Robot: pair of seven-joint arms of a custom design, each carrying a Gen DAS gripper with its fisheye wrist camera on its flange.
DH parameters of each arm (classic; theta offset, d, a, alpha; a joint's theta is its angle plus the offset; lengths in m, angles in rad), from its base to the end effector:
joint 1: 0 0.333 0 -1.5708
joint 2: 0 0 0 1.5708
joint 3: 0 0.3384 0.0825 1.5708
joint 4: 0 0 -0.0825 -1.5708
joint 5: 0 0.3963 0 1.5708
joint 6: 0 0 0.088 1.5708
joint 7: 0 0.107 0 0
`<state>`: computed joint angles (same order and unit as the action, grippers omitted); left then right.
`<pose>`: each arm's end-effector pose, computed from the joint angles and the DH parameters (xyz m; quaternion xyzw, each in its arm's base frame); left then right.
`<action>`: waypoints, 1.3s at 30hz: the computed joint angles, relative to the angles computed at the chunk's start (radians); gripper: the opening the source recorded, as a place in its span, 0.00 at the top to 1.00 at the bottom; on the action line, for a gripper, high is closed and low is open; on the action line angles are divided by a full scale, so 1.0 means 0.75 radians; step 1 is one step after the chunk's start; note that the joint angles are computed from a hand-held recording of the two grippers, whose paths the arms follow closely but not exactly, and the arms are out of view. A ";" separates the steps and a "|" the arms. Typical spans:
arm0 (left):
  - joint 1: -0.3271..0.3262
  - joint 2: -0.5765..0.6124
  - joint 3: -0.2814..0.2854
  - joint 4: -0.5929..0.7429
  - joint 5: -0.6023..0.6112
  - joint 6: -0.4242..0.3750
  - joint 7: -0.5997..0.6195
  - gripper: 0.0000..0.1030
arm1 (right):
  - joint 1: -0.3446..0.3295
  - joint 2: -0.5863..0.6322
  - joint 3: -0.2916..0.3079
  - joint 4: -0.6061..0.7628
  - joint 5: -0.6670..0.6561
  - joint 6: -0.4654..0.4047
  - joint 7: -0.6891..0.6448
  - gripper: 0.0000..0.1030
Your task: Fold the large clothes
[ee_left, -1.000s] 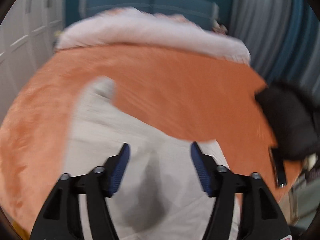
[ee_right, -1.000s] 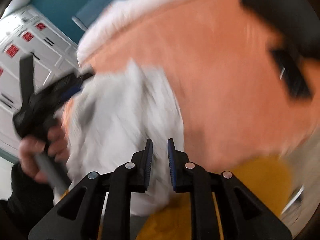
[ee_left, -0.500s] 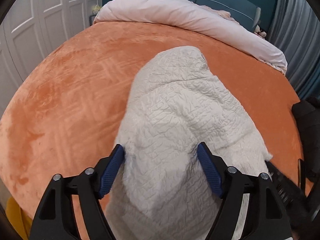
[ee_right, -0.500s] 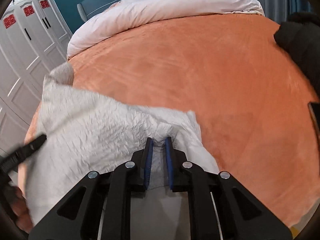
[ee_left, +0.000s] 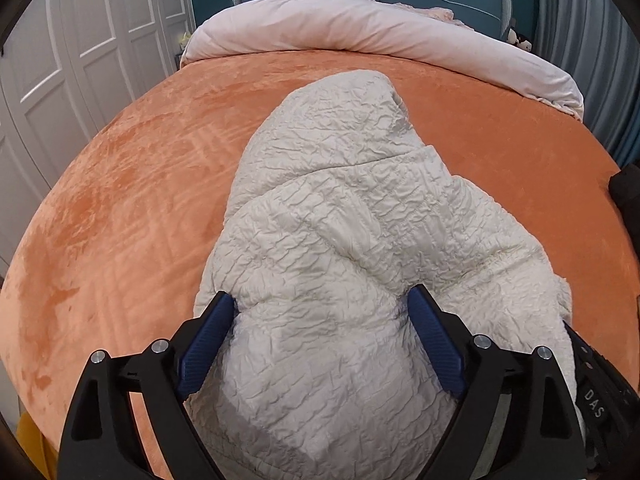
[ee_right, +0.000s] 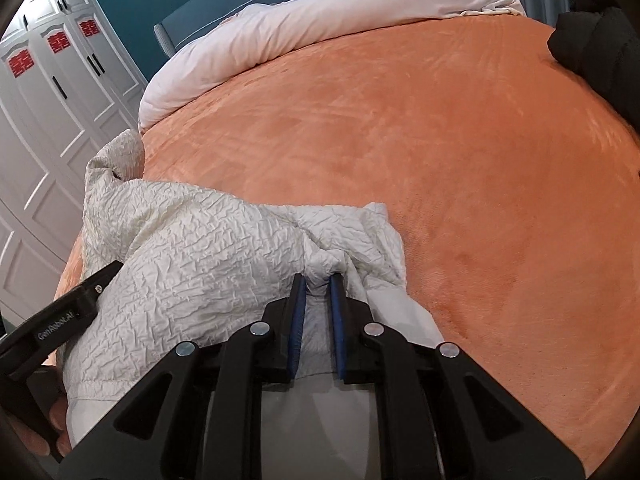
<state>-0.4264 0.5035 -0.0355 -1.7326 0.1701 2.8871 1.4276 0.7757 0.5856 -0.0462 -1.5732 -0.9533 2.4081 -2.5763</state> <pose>0.6532 -0.3317 0.3778 -0.4998 0.8042 -0.2646 0.1829 0.5545 0.4967 0.3389 -0.3755 0.8480 -0.2203 0.3023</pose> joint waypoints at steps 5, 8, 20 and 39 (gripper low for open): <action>-0.013 0.011 0.019 0.005 0.016 0.010 -0.008 0.15 | 0.022 -0.002 0.001 -0.004 -0.013 -0.051 0.012 0.90; 0.058 0.008 -0.061 0.005 -0.053 -0.002 0.059 0.16 | 0.020 0.013 0.016 0.032 0.012 -0.085 -0.028 0.90; 0.785 -0.697 -0.534 -0.557 -1.087 -0.638 1.441 0.15 | 0.020 -0.406 0.160 -0.390 -0.080 0.164 0.258 0.51; 0.473 -0.669 -0.298 -0.782 -0.938 -0.213 1.432 0.67 | 0.039 -0.248 0.251 -0.226 0.095 0.007 0.124 1.00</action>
